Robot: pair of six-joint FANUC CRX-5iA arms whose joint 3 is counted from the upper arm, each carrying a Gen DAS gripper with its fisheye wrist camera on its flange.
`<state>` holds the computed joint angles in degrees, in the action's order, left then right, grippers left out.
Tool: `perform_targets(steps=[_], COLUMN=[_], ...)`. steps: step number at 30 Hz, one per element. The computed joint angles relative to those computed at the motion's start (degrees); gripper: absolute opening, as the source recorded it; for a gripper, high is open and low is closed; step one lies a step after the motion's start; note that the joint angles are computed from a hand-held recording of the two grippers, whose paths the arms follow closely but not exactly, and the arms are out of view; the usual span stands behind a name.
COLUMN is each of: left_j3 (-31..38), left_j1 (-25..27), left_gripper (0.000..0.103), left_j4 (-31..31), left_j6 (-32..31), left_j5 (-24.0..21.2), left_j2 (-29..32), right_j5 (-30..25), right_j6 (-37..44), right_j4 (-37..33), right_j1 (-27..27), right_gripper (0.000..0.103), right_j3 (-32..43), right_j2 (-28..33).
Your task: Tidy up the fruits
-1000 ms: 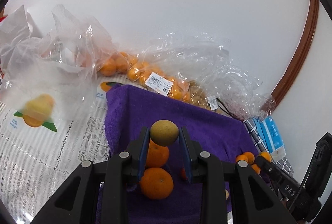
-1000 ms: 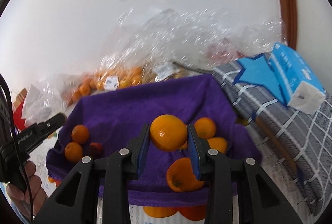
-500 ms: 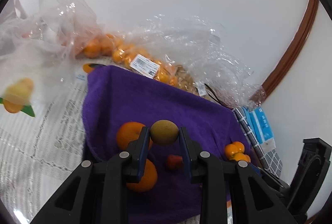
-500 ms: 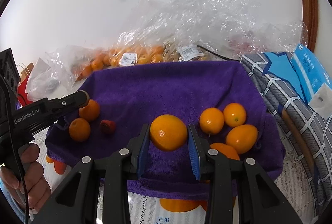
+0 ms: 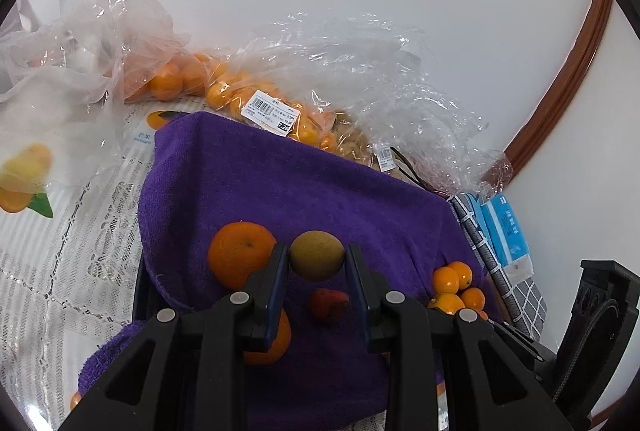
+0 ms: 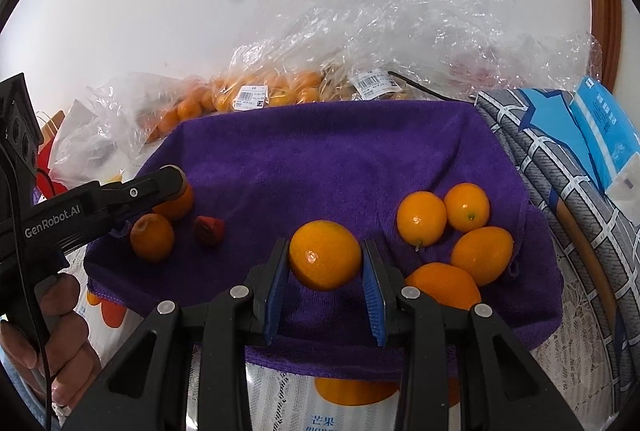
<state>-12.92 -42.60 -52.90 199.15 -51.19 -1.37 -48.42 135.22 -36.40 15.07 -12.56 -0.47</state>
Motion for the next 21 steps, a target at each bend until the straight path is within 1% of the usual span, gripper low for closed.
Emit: perform_targets(steps=[9,14,16,18,19,21], left_j3=[0.2,0.2,0.0,-0.3,-0.3,-0.1], left_j1=[0.1,0.1,0.1,0.0,-0.1,-0.3], left_gripper=[0.028,0.028,0.028,0.028,0.028,0.029], left_j4=[0.1,-0.2,-0.3,-0.6,-0.7,-0.6], left_j6=[-0.2,0.0,0.4,0.9,1.1,0.9], left_j5=[0.1,-0.1,0.1,0.1,0.1,-0.7], left_j2=[0.4,0.4,0.1,-0.1,-0.1,-0.1], right_j5=[0.7,0.3,0.8,1.5,1.9,3.2], right_j6=[-1.2,-0.7,-0.4,0.4,1.1,1.9], right_j4=[1.8,1.1,0.9,0.2,-0.4,-0.9], right_j1=[1.0,0.5,0.4,0.1,-0.2,-0.3], right_gripper=[0.035,0.036,0.039,0.048,0.050,0.059], right_j3=[-0.4,-0.2,-0.5,-0.9,-1.2,-2.0], right_j2=[0.1,0.1,-0.3,-1.0,-1.5,-2.7])
